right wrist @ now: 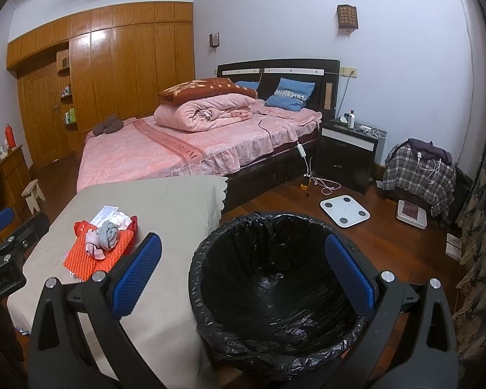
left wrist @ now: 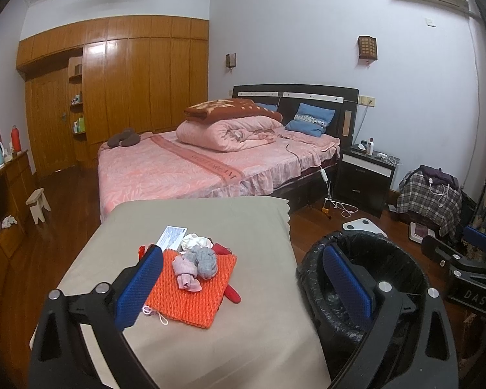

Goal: Collect trash
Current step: 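Move the right tool to the grey cloth and close on it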

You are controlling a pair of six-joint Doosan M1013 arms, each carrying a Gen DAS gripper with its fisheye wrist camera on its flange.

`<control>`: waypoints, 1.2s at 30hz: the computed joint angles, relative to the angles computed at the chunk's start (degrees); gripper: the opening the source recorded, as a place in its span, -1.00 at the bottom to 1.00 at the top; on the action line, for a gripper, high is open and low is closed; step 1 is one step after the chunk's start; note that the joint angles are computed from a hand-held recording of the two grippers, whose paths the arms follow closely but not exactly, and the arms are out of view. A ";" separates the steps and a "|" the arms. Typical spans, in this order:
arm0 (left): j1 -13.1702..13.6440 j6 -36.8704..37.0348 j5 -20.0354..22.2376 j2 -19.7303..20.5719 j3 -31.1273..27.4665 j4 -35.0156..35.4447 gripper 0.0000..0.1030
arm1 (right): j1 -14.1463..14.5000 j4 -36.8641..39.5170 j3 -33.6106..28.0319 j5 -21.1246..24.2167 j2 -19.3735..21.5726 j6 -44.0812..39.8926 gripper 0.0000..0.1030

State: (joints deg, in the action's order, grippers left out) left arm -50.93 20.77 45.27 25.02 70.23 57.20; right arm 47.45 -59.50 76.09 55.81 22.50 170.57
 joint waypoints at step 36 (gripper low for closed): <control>10.99 -4.72 3.42 3.51 3.19 0.46 0.75 | -4.02 30.30 -31.55 -11.22 24.01 -35.65 0.25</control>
